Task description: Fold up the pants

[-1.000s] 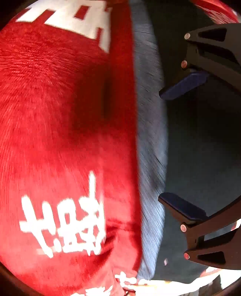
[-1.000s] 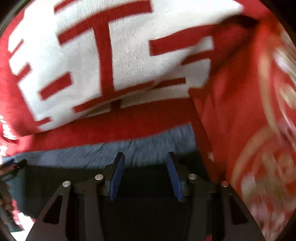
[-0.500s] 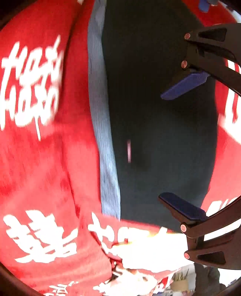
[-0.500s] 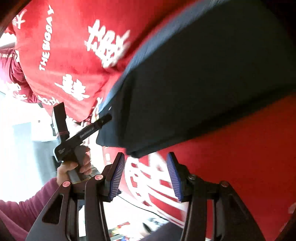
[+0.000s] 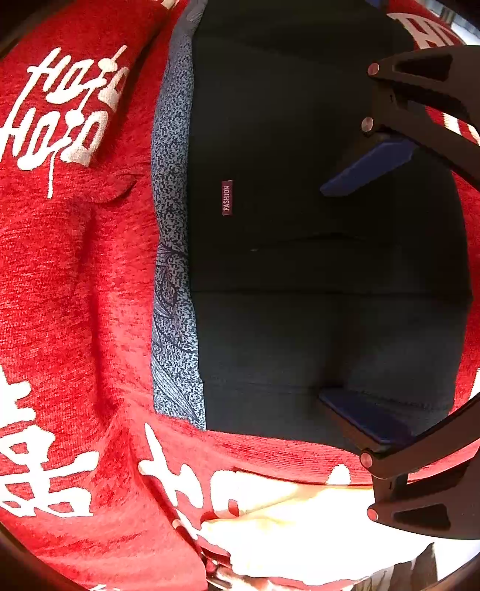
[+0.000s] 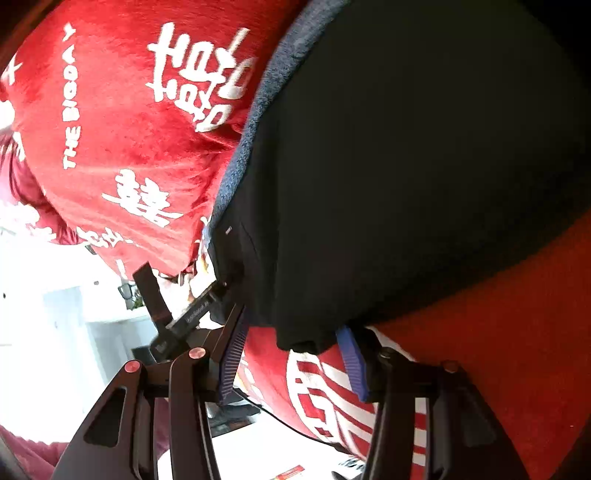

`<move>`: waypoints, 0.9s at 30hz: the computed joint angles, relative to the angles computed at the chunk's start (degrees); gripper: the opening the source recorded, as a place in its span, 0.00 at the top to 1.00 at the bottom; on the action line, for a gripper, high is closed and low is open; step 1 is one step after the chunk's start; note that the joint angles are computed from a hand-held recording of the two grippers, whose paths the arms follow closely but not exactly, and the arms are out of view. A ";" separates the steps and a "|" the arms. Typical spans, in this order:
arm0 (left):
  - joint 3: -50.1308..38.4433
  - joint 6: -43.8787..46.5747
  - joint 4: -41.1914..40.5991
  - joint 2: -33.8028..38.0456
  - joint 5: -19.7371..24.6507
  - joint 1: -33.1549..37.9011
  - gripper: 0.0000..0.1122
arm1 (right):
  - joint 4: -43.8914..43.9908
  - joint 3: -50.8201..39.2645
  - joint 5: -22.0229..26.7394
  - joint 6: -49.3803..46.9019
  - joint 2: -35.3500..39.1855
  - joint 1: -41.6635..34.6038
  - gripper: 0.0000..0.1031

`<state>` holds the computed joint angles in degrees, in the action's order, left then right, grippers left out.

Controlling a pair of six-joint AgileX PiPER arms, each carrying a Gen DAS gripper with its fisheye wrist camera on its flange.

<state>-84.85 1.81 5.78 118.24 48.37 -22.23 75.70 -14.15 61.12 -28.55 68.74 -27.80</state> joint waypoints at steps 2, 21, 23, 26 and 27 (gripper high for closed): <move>-1.90 0.76 -0.38 1.60 0.97 0.26 0.08 | 2.37 0.18 -0.24 -0.56 3.27 -0.46 0.56; -5.12 5.46 -2.76 4.48 2.11 2.84 0.08 | -10.80 -7.12 -1.42 8.17 -8.10 -2.23 0.91; -4.06 5.42 -2.32 4.09 0.87 2.70 0.08 | -21.37 -9.99 -4.40 16.51 -9.91 4.61 0.91; -3.72 3.89 -0.54 3.62 1.26 1.99 0.08 | -24.30 -7.28 -8.47 17.25 -8.47 8.19 0.92; -4.39 3.23 0.02 3.73 2.53 1.75 0.08 | -23.28 -6.93 -6.40 15.91 -9.04 5.74 0.88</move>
<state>-89.24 5.04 5.80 121.97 50.89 -20.48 52.42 -21.09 54.72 -12.64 59.70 -22.07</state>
